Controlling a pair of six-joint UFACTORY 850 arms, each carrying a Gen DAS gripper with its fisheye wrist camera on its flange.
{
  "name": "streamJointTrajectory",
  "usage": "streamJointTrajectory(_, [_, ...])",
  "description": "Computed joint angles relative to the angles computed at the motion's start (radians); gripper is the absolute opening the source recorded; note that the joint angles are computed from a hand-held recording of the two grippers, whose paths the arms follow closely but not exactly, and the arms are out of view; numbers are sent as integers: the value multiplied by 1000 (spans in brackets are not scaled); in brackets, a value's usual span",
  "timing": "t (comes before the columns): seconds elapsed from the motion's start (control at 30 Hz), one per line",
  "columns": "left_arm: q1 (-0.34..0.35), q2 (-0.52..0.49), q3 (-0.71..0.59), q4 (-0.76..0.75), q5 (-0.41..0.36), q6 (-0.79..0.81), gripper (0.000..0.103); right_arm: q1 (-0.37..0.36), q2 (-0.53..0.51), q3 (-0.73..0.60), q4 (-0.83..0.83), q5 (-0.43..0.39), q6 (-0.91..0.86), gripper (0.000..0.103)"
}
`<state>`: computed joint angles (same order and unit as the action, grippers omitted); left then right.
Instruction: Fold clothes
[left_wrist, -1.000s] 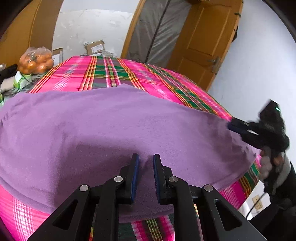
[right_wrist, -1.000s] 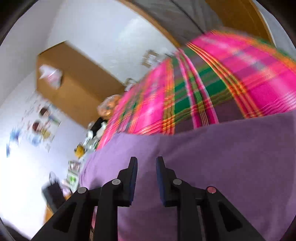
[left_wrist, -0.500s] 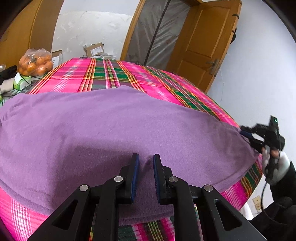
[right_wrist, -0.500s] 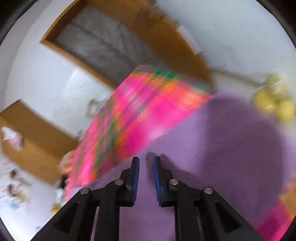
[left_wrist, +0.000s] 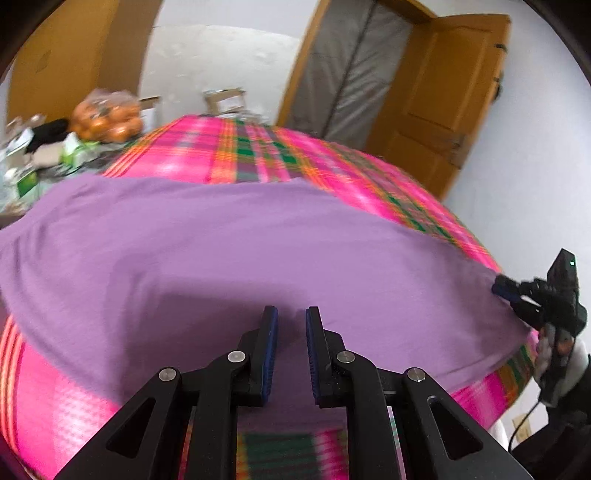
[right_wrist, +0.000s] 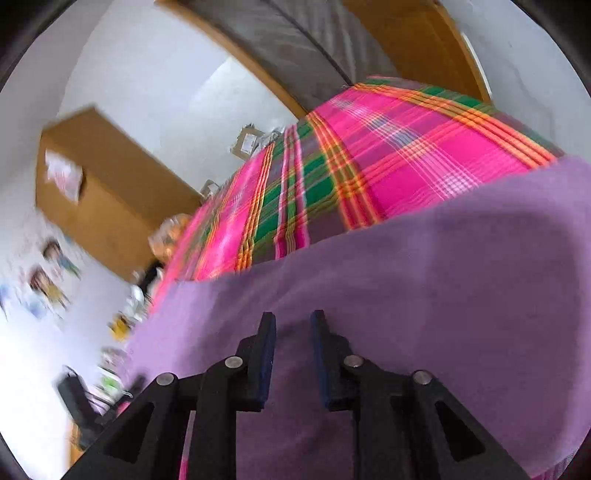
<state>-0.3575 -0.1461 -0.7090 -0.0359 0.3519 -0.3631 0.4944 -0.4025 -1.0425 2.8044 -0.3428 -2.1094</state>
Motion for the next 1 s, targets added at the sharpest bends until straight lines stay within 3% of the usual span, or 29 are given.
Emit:
streamJointTrajectory(0.23, [59,47,46,-406,29,288,16,24,-44,-86,-265,-17,144,22])
streamJointTrajectory(0.37, [145,65,67,-374,11,161,16,32,-104,-179,-542,25,401,22])
streamJointTrajectory(0.47, [182,95,91,-423,30,164,16,36,-132,-222,-643,20,471,22])
streamJointTrajectory(0.57, [228,125,121,-460,51,127,27,41,-144,-247,-698,14,504,23])
streamJointTrajectory(0.73, [283,138,148,-447,38,-2,31,55,-164,-282,-785,3,565,23])
streamJointTrajectory(1.0, [311,100,124,-299,53,-160,43,67,-181,-314,-858,14,632,23])
